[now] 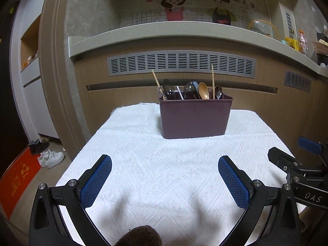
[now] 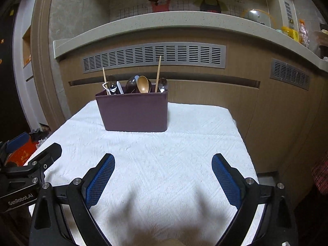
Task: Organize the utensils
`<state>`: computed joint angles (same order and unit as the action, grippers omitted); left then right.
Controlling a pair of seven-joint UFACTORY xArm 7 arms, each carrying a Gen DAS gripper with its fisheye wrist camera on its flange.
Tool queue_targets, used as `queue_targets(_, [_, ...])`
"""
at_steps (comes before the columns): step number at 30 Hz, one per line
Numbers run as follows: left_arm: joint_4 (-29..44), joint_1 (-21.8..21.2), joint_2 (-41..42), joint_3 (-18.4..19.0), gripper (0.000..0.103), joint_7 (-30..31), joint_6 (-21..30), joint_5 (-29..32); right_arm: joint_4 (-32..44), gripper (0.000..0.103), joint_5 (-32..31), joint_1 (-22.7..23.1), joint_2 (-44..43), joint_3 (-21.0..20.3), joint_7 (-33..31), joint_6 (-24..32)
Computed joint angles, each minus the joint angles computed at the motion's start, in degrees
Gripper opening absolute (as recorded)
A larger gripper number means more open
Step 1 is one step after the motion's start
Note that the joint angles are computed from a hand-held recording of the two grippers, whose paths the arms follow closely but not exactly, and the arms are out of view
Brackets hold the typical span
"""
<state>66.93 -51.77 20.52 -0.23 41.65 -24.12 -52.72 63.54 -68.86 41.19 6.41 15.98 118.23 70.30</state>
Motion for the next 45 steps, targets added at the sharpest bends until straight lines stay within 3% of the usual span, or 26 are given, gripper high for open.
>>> queue_targets(18, [0.29, -3.33, 0.28, 4.63, 0.103, -2.96, 2.94, 1.86, 0.39, 0.094, 0.35, 0.05, 0.25, -0.28, -1.43, -0.36])
queue_targets(45, [-0.34, -4.07, -0.13, 5.50, 0.103, -3.96, 3.30, 2.40, 0.19, 0.095, 0.27, -0.03, 0.16, -0.16, -1.42, -0.42])
